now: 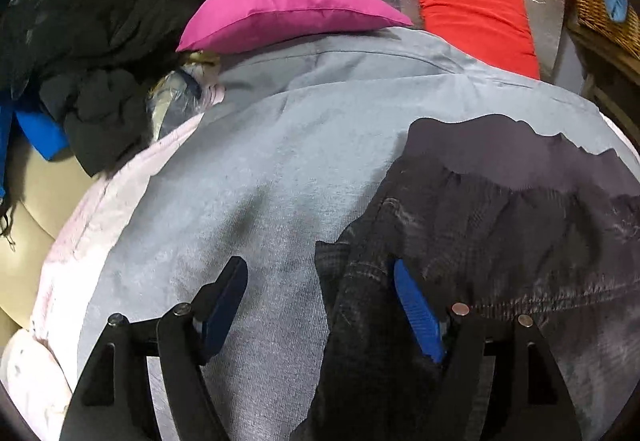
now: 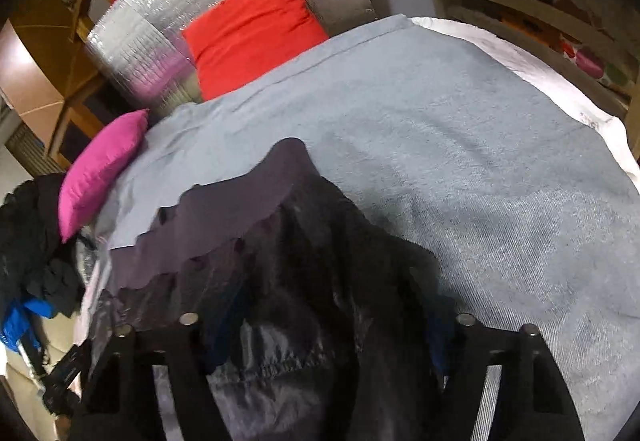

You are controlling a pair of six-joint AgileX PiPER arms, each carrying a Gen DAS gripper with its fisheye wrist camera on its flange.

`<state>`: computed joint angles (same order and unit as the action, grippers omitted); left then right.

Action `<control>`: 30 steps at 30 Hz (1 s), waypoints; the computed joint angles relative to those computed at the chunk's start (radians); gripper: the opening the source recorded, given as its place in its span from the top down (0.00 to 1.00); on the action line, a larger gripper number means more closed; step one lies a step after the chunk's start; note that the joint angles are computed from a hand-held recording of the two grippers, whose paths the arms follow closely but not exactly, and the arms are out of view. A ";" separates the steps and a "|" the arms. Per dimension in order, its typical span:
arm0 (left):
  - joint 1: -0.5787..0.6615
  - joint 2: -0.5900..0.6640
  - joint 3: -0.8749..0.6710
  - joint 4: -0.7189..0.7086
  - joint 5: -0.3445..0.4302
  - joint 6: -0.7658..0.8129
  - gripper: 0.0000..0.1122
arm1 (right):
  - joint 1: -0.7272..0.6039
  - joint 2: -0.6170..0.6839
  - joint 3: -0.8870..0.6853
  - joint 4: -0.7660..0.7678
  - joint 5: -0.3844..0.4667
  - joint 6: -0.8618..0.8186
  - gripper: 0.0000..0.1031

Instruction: Fold large clothes

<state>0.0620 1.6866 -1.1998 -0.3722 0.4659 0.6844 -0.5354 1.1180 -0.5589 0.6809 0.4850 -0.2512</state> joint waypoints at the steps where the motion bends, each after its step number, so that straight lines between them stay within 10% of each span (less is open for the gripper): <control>1: -0.001 0.000 0.000 0.001 -0.003 0.001 0.32 | -0.003 0.011 -0.002 0.016 -0.001 -0.017 0.42; 5: 0.005 0.002 0.002 -0.018 -0.002 0.018 0.32 | -0.004 0.071 -0.028 -0.029 -0.023 0.030 0.62; 21: -0.013 -0.001 0.029 0.000 -0.046 0.010 0.32 | 0.015 0.235 -0.085 -0.011 -0.053 -0.009 0.61; 30: -0.008 -0.035 0.031 0.017 -0.029 0.010 0.32 | -0.183 -0.007 0.008 0.241 0.161 -0.284 0.27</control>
<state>0.0535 1.6512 -1.1688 -0.3554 0.4370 0.6944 -0.7180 1.1114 -0.5507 0.9220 0.6456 -0.5348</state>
